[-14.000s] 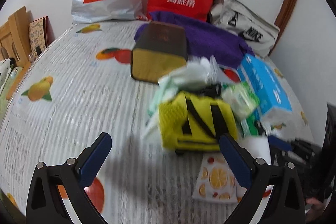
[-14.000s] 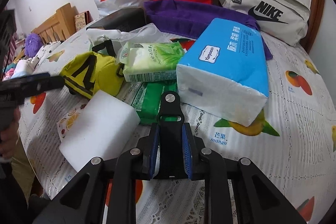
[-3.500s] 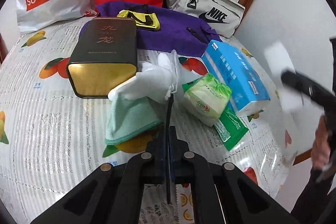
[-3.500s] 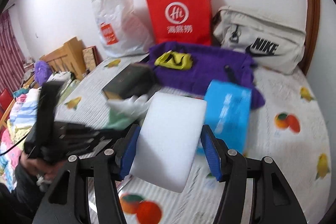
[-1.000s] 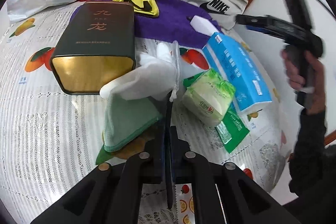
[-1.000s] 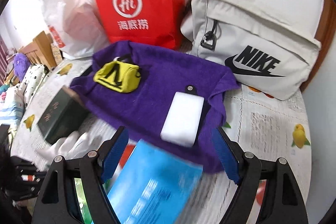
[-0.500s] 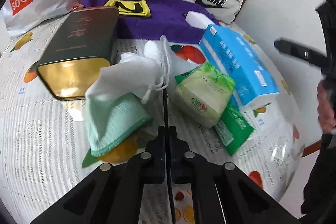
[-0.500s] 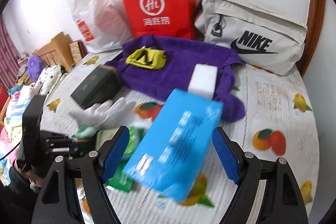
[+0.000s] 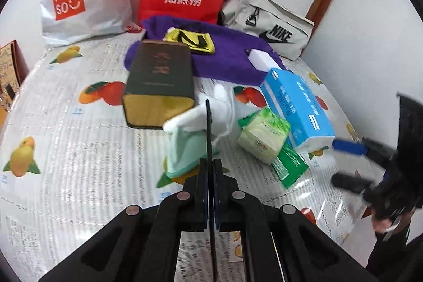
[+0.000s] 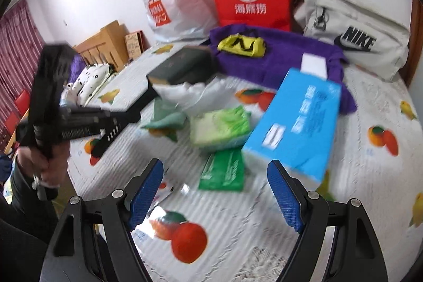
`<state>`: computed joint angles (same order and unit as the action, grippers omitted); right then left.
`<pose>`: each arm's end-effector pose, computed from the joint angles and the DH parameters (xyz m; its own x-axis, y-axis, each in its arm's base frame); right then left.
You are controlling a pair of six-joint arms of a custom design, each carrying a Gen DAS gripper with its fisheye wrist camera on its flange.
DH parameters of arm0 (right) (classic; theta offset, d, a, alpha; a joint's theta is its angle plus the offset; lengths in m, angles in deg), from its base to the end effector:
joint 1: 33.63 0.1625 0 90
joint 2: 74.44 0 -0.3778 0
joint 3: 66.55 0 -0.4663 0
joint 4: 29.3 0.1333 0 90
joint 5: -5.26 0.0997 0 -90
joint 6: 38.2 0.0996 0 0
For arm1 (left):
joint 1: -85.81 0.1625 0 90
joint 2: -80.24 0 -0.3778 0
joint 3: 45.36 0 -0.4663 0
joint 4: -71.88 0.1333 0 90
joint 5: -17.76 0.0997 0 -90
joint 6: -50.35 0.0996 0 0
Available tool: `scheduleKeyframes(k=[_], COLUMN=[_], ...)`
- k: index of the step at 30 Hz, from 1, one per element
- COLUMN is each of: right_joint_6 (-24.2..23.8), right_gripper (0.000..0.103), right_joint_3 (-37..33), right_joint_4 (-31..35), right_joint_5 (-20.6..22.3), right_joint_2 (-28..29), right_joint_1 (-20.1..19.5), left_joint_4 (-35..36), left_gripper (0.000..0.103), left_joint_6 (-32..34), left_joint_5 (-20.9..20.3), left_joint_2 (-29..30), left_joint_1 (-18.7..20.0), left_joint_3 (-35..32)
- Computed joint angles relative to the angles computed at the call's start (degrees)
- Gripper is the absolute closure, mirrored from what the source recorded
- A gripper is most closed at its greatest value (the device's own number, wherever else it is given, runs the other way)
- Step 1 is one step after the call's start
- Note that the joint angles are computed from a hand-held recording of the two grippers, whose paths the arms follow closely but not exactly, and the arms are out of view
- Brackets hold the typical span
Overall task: Organize soft objects
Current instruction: 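Reach the right tool to the light green wipes pack and close on it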
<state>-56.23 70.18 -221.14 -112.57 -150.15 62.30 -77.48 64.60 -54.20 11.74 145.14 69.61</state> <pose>0.1331 -0.4408 0.1192 -0.8422 -0.0312 0.5383 -0.3564 0.7814 -0.5122 -0.1536 -0.5808 0.1059 -0.7044 0.6189 -0.3475 0.6919 0.7079 -0.1419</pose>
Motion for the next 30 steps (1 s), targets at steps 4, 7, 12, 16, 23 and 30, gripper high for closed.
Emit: scheduleKeyframes(k=[4, 7, 12, 16, 23, 30], right_joint_6=[0.9, -0.7, -10.5, -14.9, -16.9, -19.6], right_gripper=[0.022, 0.023, 0.022, 0.022, 0.022, 0.04], right_joint_3=[-1.2, -2.5, -7.6, -12.9, -19.4, -22.5], right_joint_4=[-3.8, -5.6, -11.0, -9.9, -4.7, -4.0], right_joint_5=[-1.9, -1.9, -6.3, -10.0, -16.5, -22.9], right_joint_2=[4.3, 6.5, 13.5, 18.1, 22.8, 26.4], right_joint_1=[-0.4, 0.3, 3.4, 3.8, 3.3, 3.5], left_joint_4=[-0.9, -1.2, -1.4, -1.3, -0.5, 1.2], left_gripper=[0.099, 0.099, 0.099, 0.099, 0.099, 0.099], left_joint_6=[0.5, 0.6, 0.5, 0.1, 1.2, 2.6], left_joint_5=[0.2, 0.1, -1.0, -1.6, -1.7, -2.6], left_joint_2=[0.1, 0.5, 1.2, 2.7, 7.2, 11.9], left_joint_1=[0.1, 0.2, 0.5, 0.7, 0.9, 0.8], left_joint_3=[-0.6, -1.5, -3.4, -6.1, -13.0, -19.6])
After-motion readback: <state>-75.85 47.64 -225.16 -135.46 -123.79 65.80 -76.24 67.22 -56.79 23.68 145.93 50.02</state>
